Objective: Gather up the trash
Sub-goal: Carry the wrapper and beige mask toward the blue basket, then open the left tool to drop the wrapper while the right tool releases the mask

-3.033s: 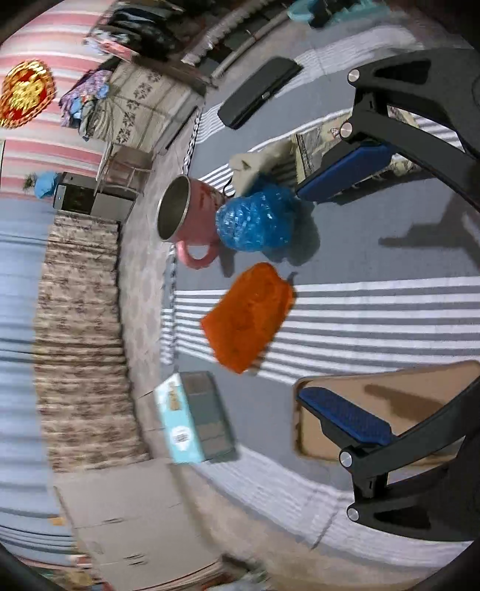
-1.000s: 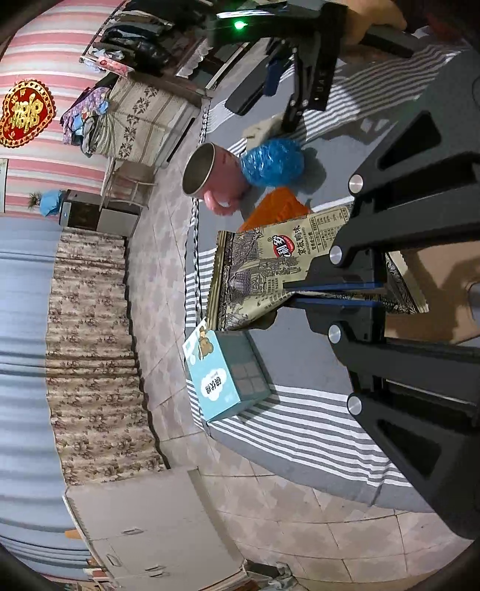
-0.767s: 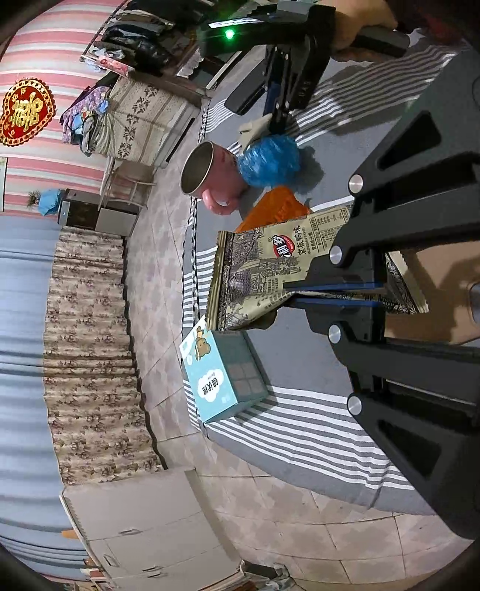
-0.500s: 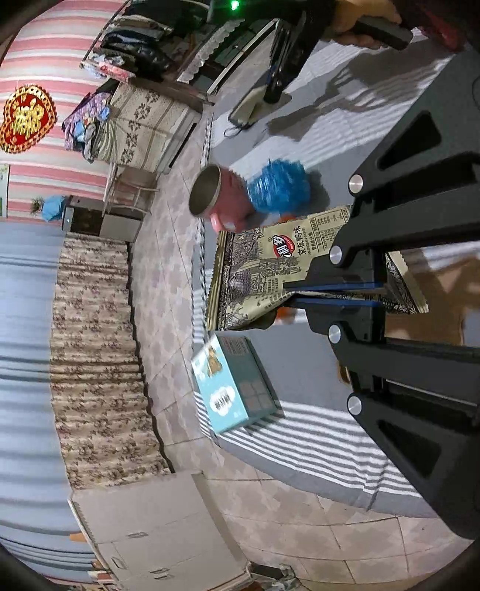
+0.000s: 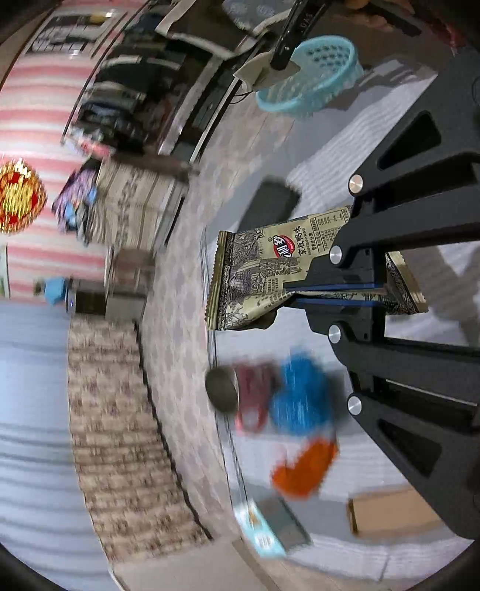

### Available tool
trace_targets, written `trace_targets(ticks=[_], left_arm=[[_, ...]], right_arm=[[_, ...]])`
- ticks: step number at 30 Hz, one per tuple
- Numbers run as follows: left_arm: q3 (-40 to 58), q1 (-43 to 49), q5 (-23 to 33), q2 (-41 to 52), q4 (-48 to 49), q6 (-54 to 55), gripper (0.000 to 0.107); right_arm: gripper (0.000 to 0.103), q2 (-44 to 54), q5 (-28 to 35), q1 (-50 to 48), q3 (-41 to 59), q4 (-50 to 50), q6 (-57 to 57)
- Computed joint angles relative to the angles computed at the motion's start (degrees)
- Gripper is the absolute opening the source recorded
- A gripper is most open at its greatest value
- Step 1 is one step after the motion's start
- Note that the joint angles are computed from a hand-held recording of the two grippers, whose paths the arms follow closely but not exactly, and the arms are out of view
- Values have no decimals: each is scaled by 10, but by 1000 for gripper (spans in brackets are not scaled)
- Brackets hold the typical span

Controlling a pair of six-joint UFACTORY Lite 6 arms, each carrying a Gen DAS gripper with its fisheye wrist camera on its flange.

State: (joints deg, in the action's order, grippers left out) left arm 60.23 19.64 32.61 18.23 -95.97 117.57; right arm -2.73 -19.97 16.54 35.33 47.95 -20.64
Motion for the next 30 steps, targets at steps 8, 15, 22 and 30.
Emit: trace_targets(ticks=[8,15,22,30], left_arm=[[-58,-249,-76,-23,-210,116,2],[13,-429,-129,51,-389,227,2],[110,-541,-172,143,-555,358,3],[151,-550,-187,167,-621,404,51]], right_arm=[[10,-59,17,-230,-98,-247,150],[10,-29,20,-355,-89,-450,279],[10,4,14,-405,-68,-551,369],[10,17,9,-423,-58,-596,412]])
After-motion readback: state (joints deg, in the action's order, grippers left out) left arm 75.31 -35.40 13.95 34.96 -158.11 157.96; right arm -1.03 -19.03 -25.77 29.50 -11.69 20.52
